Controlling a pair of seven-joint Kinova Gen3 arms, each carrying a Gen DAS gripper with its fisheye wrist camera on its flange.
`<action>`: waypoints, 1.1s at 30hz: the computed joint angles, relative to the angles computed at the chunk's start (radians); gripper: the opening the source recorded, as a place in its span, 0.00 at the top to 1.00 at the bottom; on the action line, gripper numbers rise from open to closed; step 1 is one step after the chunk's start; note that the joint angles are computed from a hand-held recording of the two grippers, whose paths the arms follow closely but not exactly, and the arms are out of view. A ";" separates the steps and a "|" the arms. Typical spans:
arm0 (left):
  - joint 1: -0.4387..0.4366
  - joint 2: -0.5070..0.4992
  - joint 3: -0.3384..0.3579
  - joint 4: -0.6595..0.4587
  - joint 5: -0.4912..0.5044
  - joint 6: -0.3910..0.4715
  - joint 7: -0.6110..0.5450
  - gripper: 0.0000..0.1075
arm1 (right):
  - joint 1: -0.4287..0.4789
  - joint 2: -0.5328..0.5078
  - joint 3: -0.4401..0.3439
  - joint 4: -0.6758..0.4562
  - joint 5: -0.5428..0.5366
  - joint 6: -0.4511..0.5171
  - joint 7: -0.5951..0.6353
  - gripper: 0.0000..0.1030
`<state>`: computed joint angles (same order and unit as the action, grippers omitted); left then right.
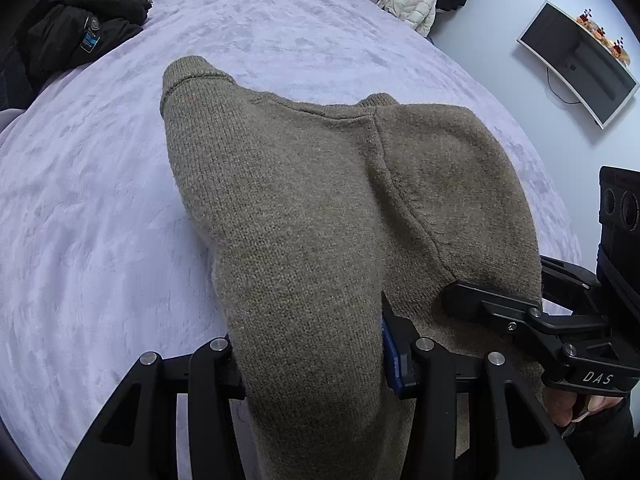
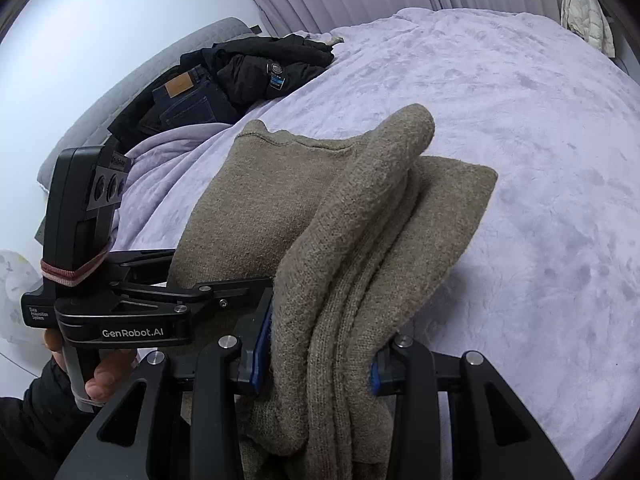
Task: Fold small clothes
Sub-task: 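Grasp the end of the sweater strip with both grippers and lift it, then fold the held strip end over onto the sweater and open both grippers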
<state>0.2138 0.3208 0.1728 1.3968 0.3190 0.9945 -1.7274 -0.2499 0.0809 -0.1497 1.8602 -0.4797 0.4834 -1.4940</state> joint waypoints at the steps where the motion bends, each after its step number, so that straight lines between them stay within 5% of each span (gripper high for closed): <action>1: -0.002 -0.004 0.000 0.009 0.003 -0.002 -0.003 0.54 | 0.000 -0.003 -0.001 0.007 -0.004 -0.002 0.001 0.61; 28: -0.018 0.041 0.003 0.016 0.030 0.007 -0.026 0.53 | 0.009 0.023 -0.007 0.026 -0.058 -0.004 0.006 0.61; 33: -0.061 0.057 0.009 0.070 0.090 -0.052 -0.057 0.29 | 0.050 0.079 -0.010 0.030 -0.115 -0.002 0.005 0.50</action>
<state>0.1524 0.3776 0.1818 1.4667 0.4086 0.9422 -1.7846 -0.2004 0.1595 -0.1599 1.8904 -0.5950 0.4814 -1.4888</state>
